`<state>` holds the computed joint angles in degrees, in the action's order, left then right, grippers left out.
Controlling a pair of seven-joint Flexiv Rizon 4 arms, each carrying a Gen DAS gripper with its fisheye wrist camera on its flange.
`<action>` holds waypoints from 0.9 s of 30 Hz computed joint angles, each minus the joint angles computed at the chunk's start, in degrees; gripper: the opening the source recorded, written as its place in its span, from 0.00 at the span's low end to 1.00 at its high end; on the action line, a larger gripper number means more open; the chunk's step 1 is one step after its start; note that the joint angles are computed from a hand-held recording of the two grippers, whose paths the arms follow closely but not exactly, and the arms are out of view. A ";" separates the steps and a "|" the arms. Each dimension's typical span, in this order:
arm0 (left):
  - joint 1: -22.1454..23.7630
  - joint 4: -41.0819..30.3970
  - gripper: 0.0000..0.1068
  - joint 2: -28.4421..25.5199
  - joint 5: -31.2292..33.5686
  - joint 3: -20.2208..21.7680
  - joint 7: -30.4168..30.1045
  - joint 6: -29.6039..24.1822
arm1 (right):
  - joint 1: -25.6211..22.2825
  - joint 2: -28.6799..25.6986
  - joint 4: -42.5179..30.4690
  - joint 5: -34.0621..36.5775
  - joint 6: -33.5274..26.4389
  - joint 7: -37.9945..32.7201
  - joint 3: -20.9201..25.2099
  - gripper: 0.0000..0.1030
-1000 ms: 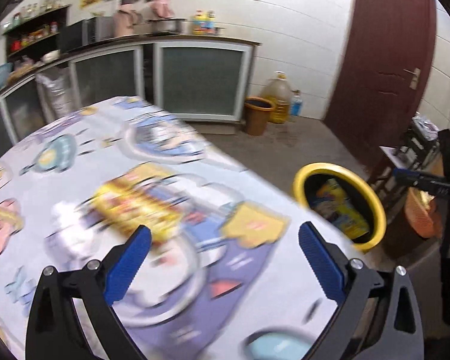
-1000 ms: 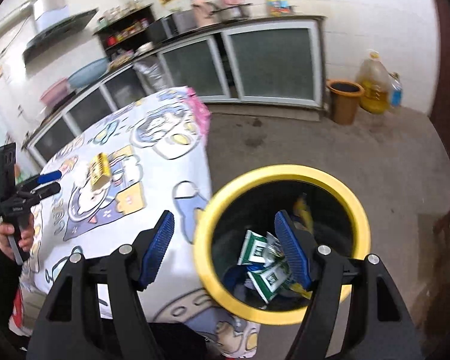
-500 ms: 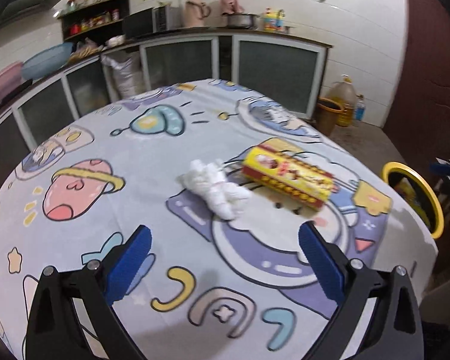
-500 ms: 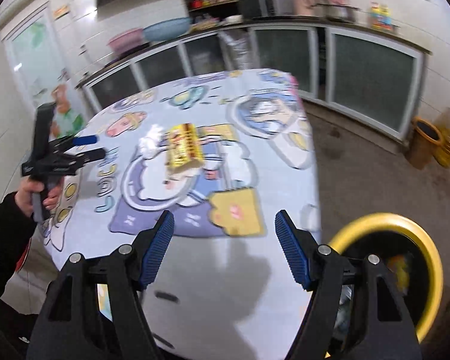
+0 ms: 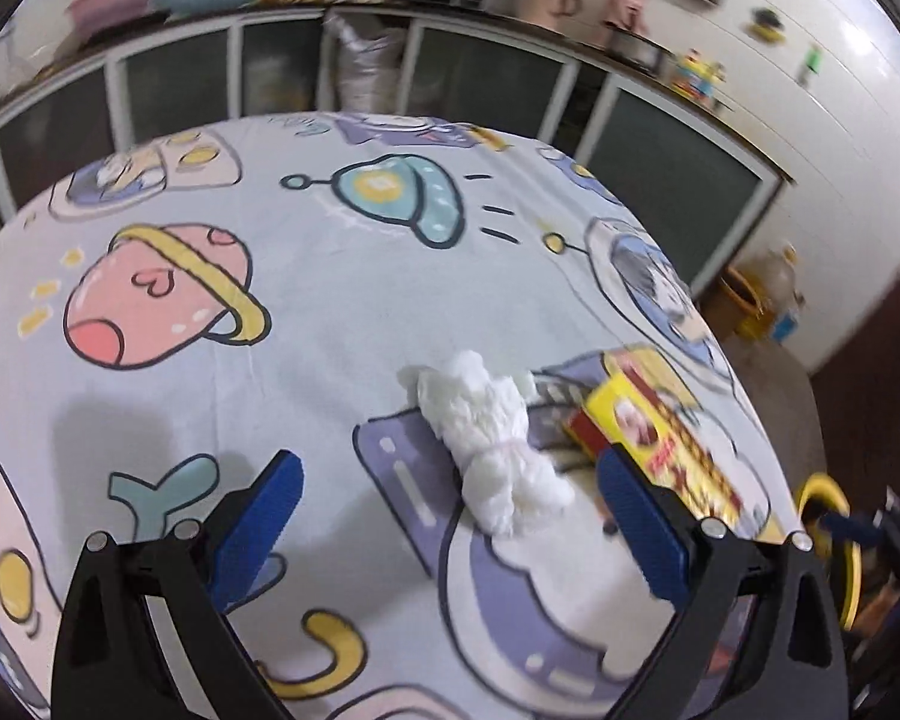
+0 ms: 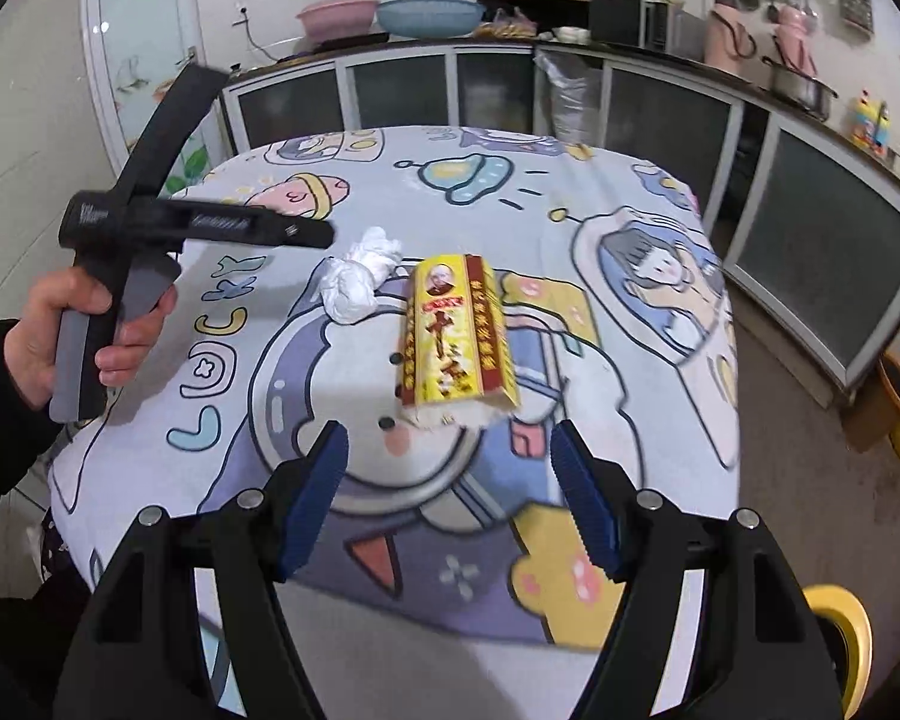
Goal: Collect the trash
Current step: 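Move both tools back over the table toward the yellow box and tissue, then grasp the yellow-red box with the right tool while the left tool grasps the white tissue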
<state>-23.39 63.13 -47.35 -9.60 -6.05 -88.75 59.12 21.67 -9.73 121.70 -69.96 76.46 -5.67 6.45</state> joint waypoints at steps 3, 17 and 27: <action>-1.51 -5.03 0.89 -2.81 0.38 2.18 -4.09 -2.95 | 0.25 -2.80 -2.30 0.89 0.86 -1.51 -0.76 0.65; -2.72 -20.87 0.89 -12.40 3.23 3.94 -14.42 -12.92 | 3.89 -11.26 -8.43 15.14 2.11 -13.60 -4.19 0.69; -3.40 -24.98 0.61 -14.67 5.67 4.66 -15.56 -13.42 | 5.67 -13.54 -10.40 27.29 2.30 -22.58 -4.44 0.52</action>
